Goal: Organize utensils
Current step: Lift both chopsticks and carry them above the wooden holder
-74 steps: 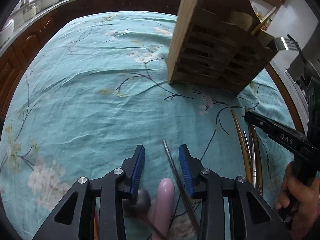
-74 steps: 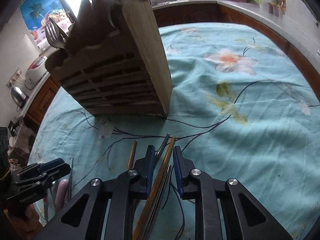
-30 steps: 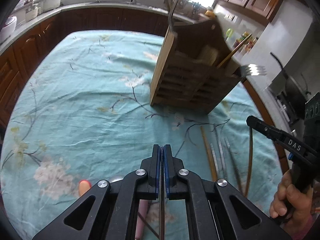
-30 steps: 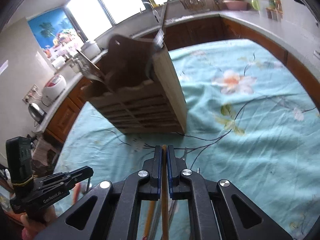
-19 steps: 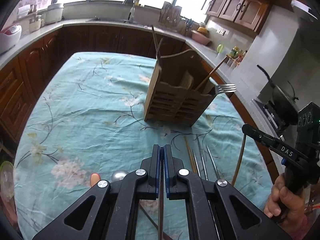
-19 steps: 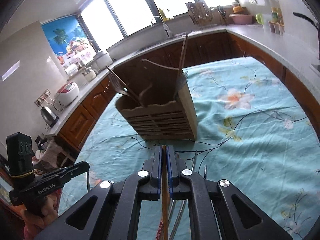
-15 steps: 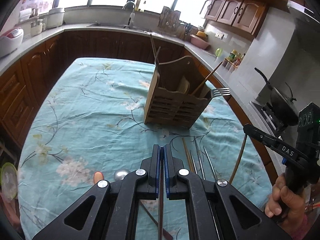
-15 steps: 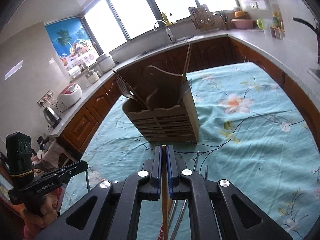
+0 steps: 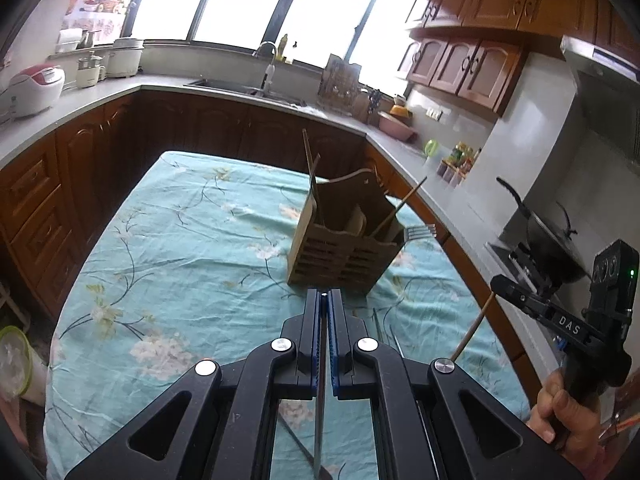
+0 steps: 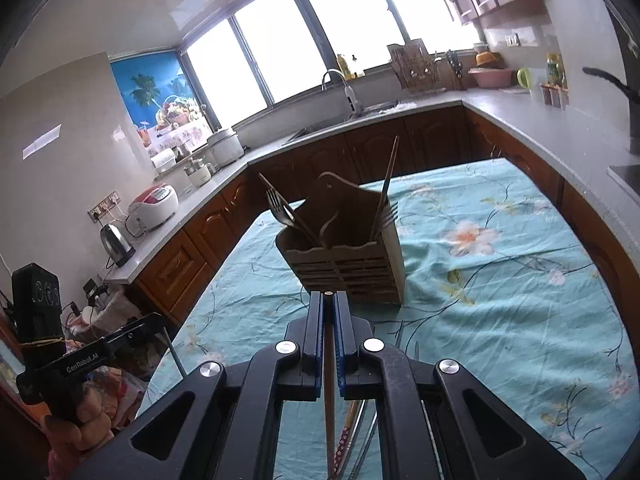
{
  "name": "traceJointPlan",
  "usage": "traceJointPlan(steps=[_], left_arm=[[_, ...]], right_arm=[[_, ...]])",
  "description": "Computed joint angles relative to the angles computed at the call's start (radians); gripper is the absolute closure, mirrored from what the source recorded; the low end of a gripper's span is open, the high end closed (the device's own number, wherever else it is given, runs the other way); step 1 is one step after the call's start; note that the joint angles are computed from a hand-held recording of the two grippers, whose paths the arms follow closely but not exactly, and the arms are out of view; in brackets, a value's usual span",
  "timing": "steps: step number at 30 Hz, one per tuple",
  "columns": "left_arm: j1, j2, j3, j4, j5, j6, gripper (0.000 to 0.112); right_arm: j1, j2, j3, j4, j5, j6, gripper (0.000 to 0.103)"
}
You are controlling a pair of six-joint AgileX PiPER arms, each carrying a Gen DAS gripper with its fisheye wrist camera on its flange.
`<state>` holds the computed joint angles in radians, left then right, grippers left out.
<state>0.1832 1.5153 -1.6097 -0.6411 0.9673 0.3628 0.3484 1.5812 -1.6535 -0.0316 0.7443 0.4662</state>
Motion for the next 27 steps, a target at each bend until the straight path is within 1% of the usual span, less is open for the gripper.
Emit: traceJointPlan(steps=[4, 12, 19, 27], left_arm=[[0.018, -0.012, 0.017, -0.035, -0.017, 0.013, 0.110], [0.043, -0.003, 0.003, -0.092, -0.046, 0.035, 0.111], [0.050, 0.024, -0.043, -0.132, -0.077, 0.036, 0.110], [0.043, 0.083, -0.107, -0.174, -0.135, 0.038, 0.110]], right_arm=[[0.008, -0.013, -0.003, -0.025, -0.003, 0.020, 0.098], [0.015, -0.010, -0.036, -0.055, -0.015, 0.035, 0.098], [0.007, 0.008, -0.078, -0.086, -0.039, 0.058, 0.098], [-0.021, 0.054, -0.151, -0.092, -0.068, 0.056, 0.098]])
